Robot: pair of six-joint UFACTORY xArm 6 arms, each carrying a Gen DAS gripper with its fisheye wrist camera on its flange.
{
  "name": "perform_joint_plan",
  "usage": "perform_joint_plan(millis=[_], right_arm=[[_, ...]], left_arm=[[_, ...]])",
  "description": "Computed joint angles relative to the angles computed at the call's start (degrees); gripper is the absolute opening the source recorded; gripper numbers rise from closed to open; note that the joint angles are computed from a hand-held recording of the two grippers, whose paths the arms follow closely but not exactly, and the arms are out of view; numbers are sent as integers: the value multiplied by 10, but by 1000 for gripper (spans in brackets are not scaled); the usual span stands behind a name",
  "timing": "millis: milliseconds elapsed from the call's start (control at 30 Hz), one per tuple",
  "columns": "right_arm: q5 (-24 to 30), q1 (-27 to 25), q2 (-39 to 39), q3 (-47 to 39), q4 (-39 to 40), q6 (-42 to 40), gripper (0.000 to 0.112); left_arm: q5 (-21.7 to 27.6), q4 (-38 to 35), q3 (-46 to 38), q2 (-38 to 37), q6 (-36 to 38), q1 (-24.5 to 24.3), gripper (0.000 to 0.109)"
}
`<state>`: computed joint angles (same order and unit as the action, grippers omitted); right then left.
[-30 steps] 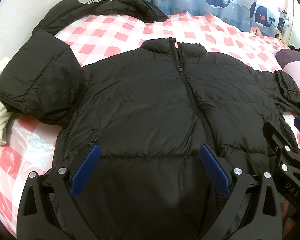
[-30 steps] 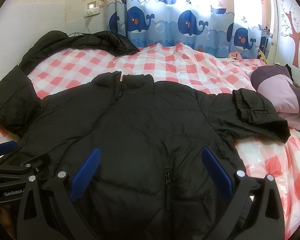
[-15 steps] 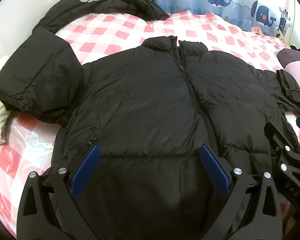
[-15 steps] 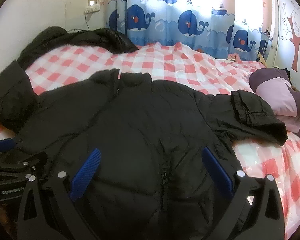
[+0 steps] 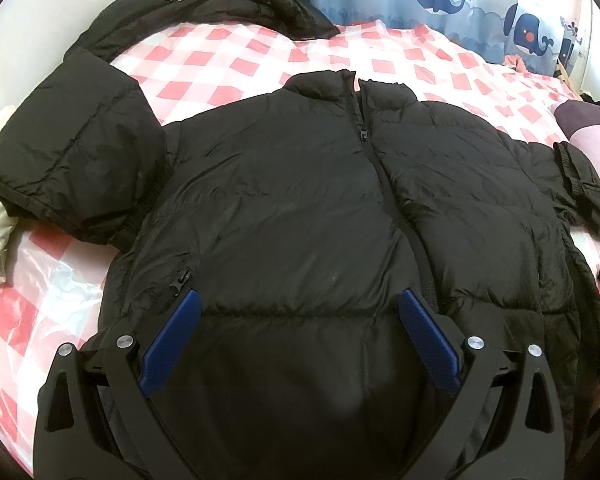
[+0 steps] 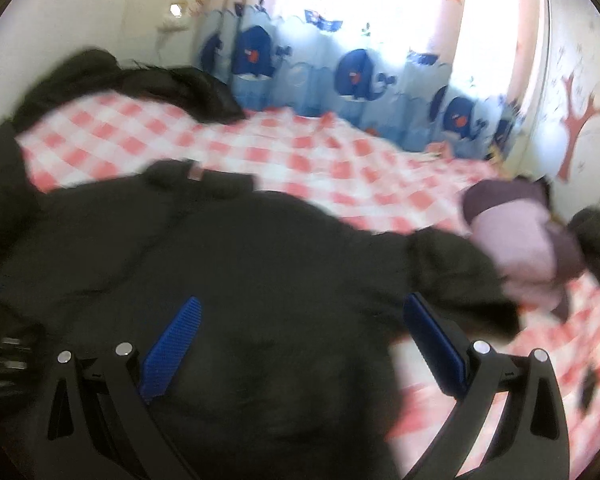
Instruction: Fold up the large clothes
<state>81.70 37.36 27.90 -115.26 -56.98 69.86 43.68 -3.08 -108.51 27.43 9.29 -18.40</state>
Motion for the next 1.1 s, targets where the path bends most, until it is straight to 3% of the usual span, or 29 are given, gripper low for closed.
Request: perform_joint_plan(millis=[167,267,367,467,500,533,567,633,767,900,967,1000,1033,1100], right_arm=[[30,-81,-40,50,8,-104,98],[29,-147,-43,69,58,-179,98],[25,-189,-44,91,81,-214,98],[-17,-239,-75,138,126,-223,93],[-18,-249,-82,142,139,-224,68],[-31,-265,-98,159,165,-215,27],[-68,-292,-137,197,200,-190,20],[-127,-330,-210,267,209,-131,16],[-224,-415,-409,431,191,16,14],[-261,-510,-568,564,210,106,14],[-301,-578,-635,638,292,106,26],[-311,-600,-678,681,314,124,47],[-298,-601,-712,703,312,144,55],[-321,-564,-758,740,317,123,56]], left_arm=[[7,-1,-8,6,2,0,96],[12,2,-13,11,0,-1,96],[15,5,-18,16,-1,-2,96],[19,6,-23,21,-1,-3,96],[19,6,-24,22,0,-2,96],[20,7,-25,24,0,-2,96],[21,8,-26,24,-1,-3,96],[19,11,-25,24,-2,-3,96],[15,11,-20,20,-5,-4,96],[25,-20,-30,21,8,0,96],[27,-33,-30,18,14,0,96],[28,-37,-30,15,17,-1,96],[30,-40,-30,13,20,-2,96],[41,-50,-33,6,27,-4,96]])
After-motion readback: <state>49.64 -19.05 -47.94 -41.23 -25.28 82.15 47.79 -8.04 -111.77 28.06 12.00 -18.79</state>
